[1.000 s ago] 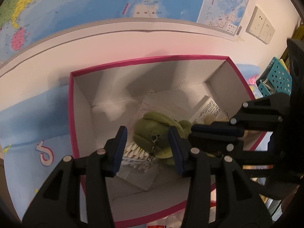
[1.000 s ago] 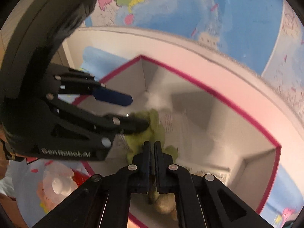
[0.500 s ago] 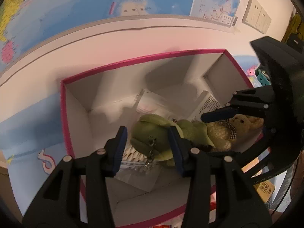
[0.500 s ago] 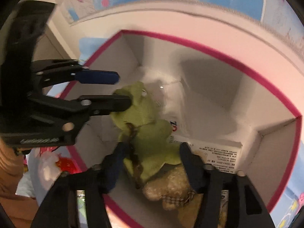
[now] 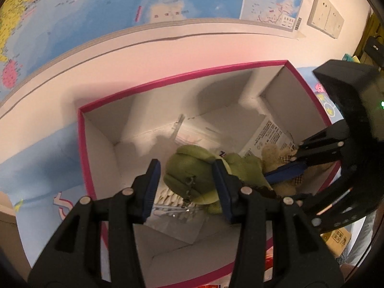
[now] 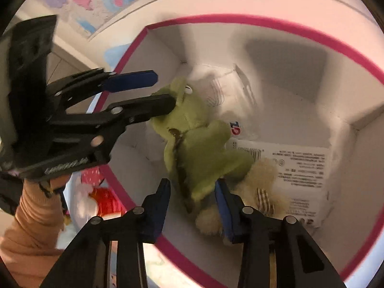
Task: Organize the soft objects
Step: 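Press the dinosaur and teddy bear down inside the box with the right gripper, then reach the right gripper to the blue checkered cloth and grasp it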
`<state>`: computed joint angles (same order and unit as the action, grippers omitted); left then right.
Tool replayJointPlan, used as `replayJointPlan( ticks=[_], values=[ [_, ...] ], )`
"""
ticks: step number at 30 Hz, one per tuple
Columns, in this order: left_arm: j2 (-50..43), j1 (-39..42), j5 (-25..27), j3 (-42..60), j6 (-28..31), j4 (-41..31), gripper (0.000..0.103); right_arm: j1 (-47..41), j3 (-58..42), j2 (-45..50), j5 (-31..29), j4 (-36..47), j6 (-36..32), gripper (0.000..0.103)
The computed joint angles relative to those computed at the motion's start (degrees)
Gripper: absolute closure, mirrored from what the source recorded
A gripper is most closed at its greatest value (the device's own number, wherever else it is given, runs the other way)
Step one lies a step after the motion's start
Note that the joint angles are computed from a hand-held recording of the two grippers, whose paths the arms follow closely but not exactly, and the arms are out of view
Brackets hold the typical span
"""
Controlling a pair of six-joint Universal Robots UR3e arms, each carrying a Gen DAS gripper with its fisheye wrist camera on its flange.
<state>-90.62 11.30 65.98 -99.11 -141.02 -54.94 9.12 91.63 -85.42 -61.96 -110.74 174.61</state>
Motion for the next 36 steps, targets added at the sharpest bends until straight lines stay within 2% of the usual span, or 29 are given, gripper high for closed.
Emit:
replayJointPlan(
  ticks=[2,5,7,11,13,17,20,25,26,27,30,32,33,35,36],
  values=[
    [0.3,0.5,-0.3,-0.3,0.3,-0.9,0.054,-0.4,1.0,0.8,2.4,-3.1,1.5,0.064],
    [1.4,1.1,0.9,-3.4,-0.2,3.8,0.054,-1.0,1.6,0.8,2.5,-6.1,3.1,0.064],
    [1.0,1.8,0.3,-3.1,-1.2,3.8,0.054,-0.2,1.4,2.1,0.7,-10.5,5.2,0.065],
    [2.2,4.9,-4.1,-3.3,-1.8,2.3,0.054,-1.0,2.4,0.7,1.1,-13.2,7.1,0.065],
    [3.9,6.3,-6.3,-4.7,-1.9,2.7,0.054,-0.1,3.2,0.9,-1.1,-16.3,8.4,0.064],
    [8.0,8.2,-8.3,-8.5,-2.8,5.0,0.054,-0.1,6.5,-5.8,-6.2,-15.5,8.0,0.063],
    [10.7,10.2,-10.2,-10.6,-2.9,5.5,0.054,-2.3,10.5,-15.6,-9.1,-11.7,4.8,0.059],
    [16.2,13.8,-15.2,-12.9,-1.3,1.1,0.054,-7.8,14.3,-29.2,-10.7,-2.0,-0.8,0.056],
    [17.9,14.8,-16.5,-13.2,-0.1,-0.9,0.054,-7.2,15.1,-28.6,-9.9,-4.6,0.2,0.056],
    [20.1,16.2,-18.5,-12.9,2.0,-5.1,0.054,-7.6,15.0,-30.4,-10.7,-2.5,0.9,0.056],
    [27.2,20.3,-24.1,-13.0,10.2,-17.4,0.054,-10.9,19.4,-35.9,-4.6,-3.2,-0.6,0.056],
    [32.9,23.5,-27.2,-12.6,18.2,-28.5,0.054,-12.4,22.0,-41.8,-1.3,-1.8,-1.4,0.055],
    [35.9,25.5,-28.9,-11.7,24.2,-36.6,0.053,-12.6,23.4,-44.4,0.0,-1.4,-1.3,0.05],
    [40.3,28.2,-30.5,-10.4,31.9,-47.6,0.053,-13.8,25.9,-49.9,2.3,0.8,-2.4,0.047],
    [41.6,30.0,-31.0,-8.3,38.2,-56.7,0.052,-15.0,26.4,-53.0,4.0,3.8,-4.2,0.047]
  ],
)
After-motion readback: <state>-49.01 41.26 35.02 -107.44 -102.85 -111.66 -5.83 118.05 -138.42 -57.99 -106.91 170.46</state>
